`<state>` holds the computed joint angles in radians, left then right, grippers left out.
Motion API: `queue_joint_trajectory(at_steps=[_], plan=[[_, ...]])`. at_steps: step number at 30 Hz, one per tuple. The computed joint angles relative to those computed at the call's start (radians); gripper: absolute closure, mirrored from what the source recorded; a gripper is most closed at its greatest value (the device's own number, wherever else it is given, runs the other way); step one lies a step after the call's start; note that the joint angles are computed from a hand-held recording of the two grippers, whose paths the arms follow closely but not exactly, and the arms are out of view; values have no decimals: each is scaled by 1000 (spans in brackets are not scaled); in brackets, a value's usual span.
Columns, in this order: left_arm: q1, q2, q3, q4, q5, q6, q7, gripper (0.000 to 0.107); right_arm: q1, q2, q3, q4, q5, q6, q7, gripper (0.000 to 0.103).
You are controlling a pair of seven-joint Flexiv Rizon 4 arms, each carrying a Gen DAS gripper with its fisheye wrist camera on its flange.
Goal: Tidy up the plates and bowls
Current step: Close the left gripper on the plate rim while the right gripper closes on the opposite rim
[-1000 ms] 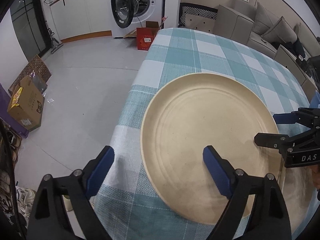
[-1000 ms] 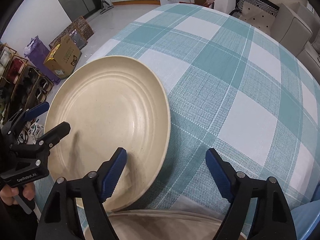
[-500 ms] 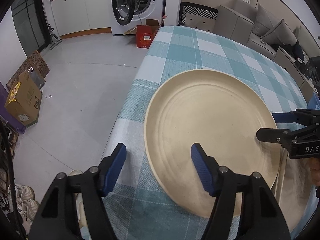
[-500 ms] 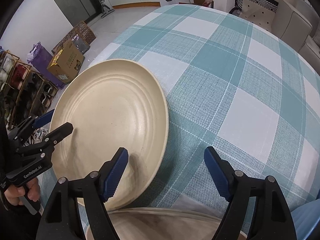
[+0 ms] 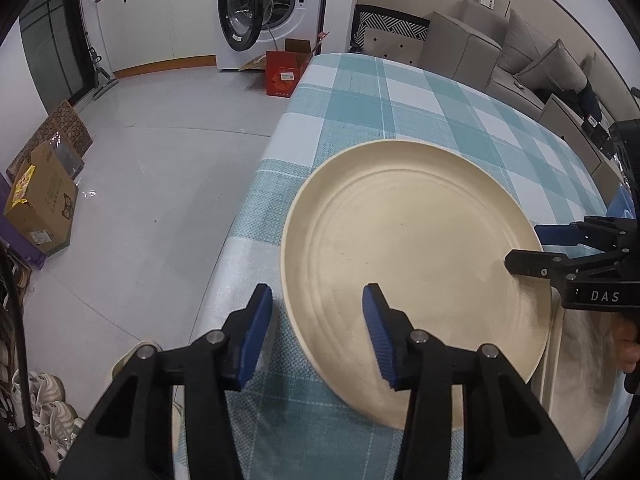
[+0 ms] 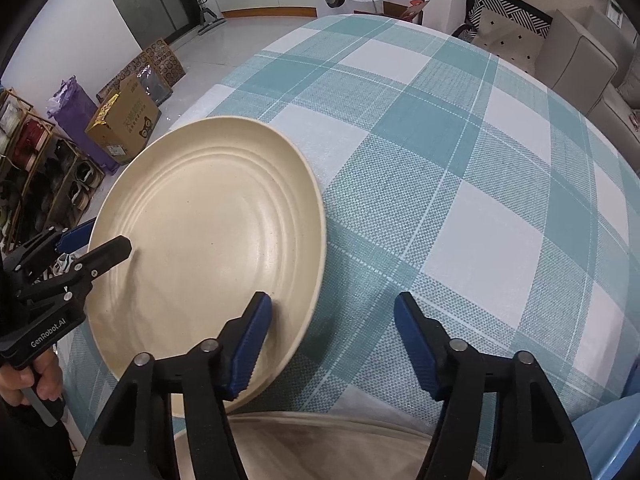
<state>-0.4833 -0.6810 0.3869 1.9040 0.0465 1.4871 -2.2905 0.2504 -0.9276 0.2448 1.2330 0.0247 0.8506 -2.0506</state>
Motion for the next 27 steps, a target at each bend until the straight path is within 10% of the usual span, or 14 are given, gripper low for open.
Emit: queue_joint_trajectory(at_steps=[19, 27], plan=[[-1, 14, 1, 7, 21, -12, -7, 85, -10, 16, 24, 16, 44, 4, -65, 88], [-3, 21, 6, 11, 34, -14, -14, 93, 0, 18, 13, 29, 22, 40, -47, 89]])
